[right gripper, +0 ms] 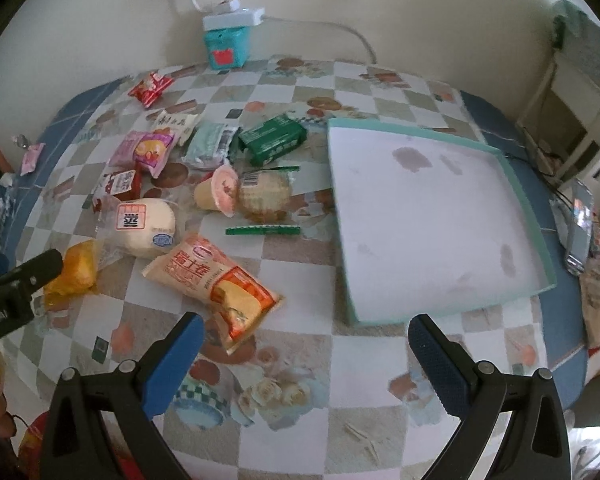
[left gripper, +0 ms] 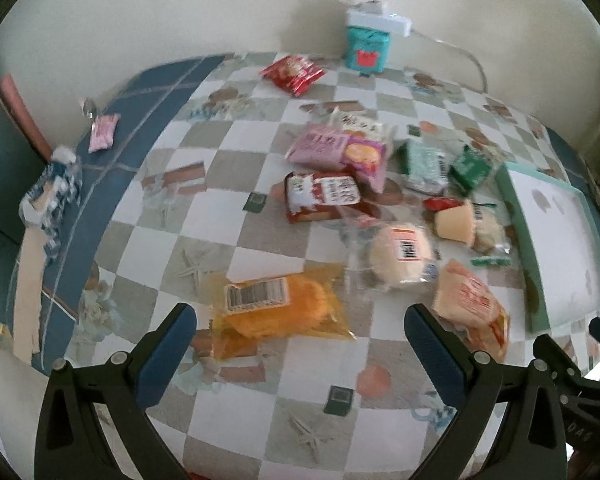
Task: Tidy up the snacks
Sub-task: 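Move both tools toward the snacks on the table, then grasp the orange barcode cake bag with left tool while right grasps Swiss roll bag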
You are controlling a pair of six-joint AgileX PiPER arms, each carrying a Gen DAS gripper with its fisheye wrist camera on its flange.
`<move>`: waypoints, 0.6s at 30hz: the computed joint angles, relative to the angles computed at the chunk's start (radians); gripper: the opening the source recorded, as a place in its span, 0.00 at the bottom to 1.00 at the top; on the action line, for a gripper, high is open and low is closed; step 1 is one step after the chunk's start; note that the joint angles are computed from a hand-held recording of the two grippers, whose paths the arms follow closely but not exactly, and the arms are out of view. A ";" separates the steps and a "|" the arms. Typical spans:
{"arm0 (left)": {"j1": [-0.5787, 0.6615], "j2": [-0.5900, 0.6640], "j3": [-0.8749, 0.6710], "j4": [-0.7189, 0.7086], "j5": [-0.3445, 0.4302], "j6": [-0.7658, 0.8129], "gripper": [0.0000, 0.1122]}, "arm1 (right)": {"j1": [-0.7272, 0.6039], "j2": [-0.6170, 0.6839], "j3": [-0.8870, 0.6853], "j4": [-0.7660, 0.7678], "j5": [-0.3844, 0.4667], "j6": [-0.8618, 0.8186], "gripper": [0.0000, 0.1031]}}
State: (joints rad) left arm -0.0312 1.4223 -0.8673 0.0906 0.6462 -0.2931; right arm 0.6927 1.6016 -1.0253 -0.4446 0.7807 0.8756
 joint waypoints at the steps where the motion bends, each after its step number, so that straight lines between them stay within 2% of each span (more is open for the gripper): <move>1: 0.020 0.014 0.001 -0.022 -0.025 0.026 0.92 | 0.000 0.023 -0.020 0.008 -0.002 -0.009 1.00; 3: 0.049 0.049 -0.011 -0.033 -0.037 0.054 0.92 | -0.003 0.071 -0.056 0.030 -0.009 -0.036 1.00; 10: 0.105 0.158 -0.062 -0.074 0.012 0.112 0.92 | -0.014 0.229 -0.167 0.131 -0.028 -0.151 1.00; 18: 0.133 0.246 -0.077 -0.112 -0.028 0.142 0.92 | -0.029 0.345 -0.239 0.198 -0.039 -0.239 0.99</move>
State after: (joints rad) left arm 0.1017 1.6684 -0.9447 -0.0212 0.6184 -0.1514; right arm 0.6640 1.9470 -1.2644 -0.2470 0.7422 0.6370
